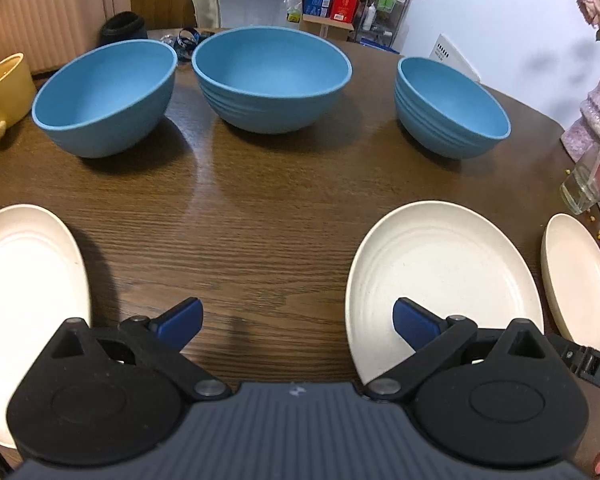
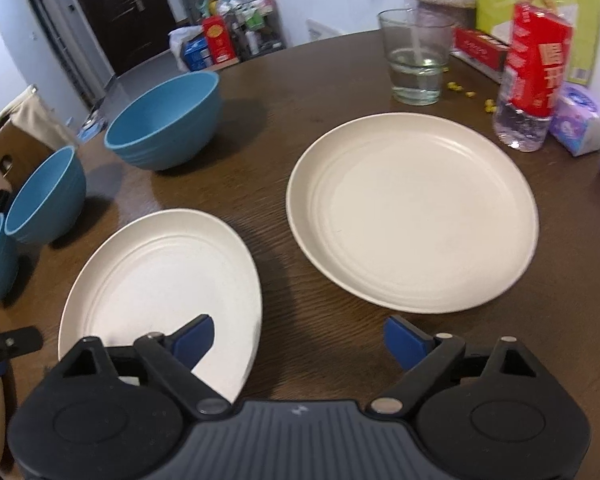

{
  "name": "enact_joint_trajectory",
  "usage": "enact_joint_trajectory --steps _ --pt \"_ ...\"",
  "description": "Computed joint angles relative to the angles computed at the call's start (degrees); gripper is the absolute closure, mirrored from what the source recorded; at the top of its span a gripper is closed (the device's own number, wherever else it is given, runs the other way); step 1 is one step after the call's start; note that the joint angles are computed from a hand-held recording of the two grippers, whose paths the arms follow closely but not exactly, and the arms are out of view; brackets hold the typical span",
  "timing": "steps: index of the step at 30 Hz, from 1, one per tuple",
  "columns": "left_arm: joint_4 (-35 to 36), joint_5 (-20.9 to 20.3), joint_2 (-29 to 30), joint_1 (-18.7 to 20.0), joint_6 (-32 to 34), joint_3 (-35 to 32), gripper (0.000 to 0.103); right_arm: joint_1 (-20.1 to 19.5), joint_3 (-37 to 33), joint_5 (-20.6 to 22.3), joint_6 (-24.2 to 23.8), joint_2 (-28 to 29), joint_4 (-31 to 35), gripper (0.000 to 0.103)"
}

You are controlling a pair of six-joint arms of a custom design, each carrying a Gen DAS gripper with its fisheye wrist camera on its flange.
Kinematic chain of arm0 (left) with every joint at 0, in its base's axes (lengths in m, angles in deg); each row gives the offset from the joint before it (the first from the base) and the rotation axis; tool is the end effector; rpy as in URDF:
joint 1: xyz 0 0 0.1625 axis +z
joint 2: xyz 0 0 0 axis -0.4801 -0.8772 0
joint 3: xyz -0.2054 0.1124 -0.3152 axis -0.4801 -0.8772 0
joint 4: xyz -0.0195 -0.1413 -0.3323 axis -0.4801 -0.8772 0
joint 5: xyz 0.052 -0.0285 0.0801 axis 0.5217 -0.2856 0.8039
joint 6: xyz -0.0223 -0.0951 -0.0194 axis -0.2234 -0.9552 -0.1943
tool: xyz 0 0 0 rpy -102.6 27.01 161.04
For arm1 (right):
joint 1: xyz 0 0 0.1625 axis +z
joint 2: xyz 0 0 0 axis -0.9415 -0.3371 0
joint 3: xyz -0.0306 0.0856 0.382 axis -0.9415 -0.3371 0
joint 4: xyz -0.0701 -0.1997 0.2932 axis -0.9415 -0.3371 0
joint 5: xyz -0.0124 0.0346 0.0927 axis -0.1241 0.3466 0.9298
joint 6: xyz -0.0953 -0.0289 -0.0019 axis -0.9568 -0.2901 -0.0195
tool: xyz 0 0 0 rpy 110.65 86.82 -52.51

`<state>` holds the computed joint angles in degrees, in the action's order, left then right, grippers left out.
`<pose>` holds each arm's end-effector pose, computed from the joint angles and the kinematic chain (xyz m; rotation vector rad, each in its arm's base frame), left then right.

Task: Organize plates and bowls

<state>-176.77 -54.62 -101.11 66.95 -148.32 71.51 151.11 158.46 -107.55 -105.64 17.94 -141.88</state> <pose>-0.2178 -0.4448 0.0421 -0.3885 2.2166 -0.8756 0.0137 -0.5304 0.1938 0.4140 -2.5129 0.5487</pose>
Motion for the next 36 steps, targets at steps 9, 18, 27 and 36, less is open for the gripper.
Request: enact_joint_trajectory --steps 9,18,27,36 --pt "-1.9 -0.3 3.6 1.3 1.1 -2.6 0.015 -0.2 -2.2 1.9 -2.5 1.3 4.3 0.036" --pt "-7.0 -1.5 4.9 2.6 4.8 -2.8 0.043 -0.4 -4.2 2.6 -2.5 2.5 6.5 0.062" --pt "-17.8 -3.6 5.9 3.3 12.9 -0.9 0.082 -0.7 -4.1 4.3 -2.2 2.6 8.1 0.092" --pt "-16.0 -2.3 5.0 1.9 13.0 -0.4 0.082 -0.3 -1.9 4.9 -4.1 2.0 4.5 0.092"
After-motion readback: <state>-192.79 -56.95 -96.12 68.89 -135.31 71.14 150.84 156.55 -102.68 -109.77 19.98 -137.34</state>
